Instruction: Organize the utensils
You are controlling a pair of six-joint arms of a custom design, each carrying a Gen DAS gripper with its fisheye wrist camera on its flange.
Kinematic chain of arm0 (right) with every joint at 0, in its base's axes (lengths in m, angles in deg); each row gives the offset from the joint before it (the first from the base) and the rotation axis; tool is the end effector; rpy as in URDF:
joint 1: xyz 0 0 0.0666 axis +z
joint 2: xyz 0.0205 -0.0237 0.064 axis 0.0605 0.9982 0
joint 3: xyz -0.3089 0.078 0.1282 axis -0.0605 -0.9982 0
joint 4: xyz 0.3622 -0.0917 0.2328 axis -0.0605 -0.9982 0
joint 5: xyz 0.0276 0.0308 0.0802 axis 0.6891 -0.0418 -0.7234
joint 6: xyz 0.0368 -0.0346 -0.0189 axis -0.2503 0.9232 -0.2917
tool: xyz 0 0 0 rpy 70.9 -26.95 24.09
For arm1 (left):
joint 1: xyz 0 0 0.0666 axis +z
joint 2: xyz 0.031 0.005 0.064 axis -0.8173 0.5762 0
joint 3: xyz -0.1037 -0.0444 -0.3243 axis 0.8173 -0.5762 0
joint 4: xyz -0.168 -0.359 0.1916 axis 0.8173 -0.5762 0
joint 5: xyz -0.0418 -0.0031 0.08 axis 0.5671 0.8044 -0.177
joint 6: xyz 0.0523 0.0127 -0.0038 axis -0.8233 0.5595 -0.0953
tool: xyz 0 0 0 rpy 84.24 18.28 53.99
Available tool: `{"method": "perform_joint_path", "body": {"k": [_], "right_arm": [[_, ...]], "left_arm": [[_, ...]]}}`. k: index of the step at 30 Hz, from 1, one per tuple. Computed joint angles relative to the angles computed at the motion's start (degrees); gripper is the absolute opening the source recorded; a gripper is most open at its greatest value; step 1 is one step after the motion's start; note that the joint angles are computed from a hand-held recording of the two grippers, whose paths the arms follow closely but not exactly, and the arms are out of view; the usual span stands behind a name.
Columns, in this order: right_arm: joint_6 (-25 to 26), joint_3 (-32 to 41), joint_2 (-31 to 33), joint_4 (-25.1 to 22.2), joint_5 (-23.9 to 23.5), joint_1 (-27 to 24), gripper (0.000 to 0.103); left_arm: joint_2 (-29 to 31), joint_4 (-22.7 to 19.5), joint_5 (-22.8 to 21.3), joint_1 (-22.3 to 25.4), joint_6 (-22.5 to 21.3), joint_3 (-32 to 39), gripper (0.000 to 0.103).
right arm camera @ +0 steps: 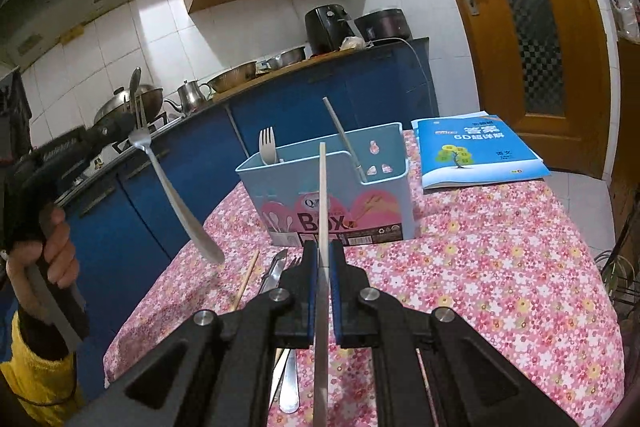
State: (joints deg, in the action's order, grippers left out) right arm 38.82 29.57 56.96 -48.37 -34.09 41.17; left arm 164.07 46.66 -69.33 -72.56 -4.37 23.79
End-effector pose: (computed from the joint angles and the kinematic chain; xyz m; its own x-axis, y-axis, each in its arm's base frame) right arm 0.3914 0.2788 0.4451 -0.4411 0.3356 -0.8323 0.1215 0.9412 0.3152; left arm 0.5238 -0.1778 0.5447 -0.2620 0.0175 -0.9649 0.5193 0.8453 -0.1257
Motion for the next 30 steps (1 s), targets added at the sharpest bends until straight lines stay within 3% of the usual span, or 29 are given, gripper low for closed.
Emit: {"method": "perform_joint_path", "body": {"k": [10,20,30], "right_arm": [[0.75,-1.92,-1.50,2.22,-0.21,-0.86,0.007],[1.69,-3.43,-2.76,3.96,-0.55,-2.24,0.007],[5.43,-1.70,-1.23,7.56,-3.07,-5.86,0.007]], "left_arm": [[6.75,0.79,-4.53,-1.00,0.70,10.05,0.000],[14.91,0.60,-10.67,-2.80,-3.33,19.32,0.000],[19.65,-0.22,-11.57,-4.03,-6.05,21.32,0.000]]}}
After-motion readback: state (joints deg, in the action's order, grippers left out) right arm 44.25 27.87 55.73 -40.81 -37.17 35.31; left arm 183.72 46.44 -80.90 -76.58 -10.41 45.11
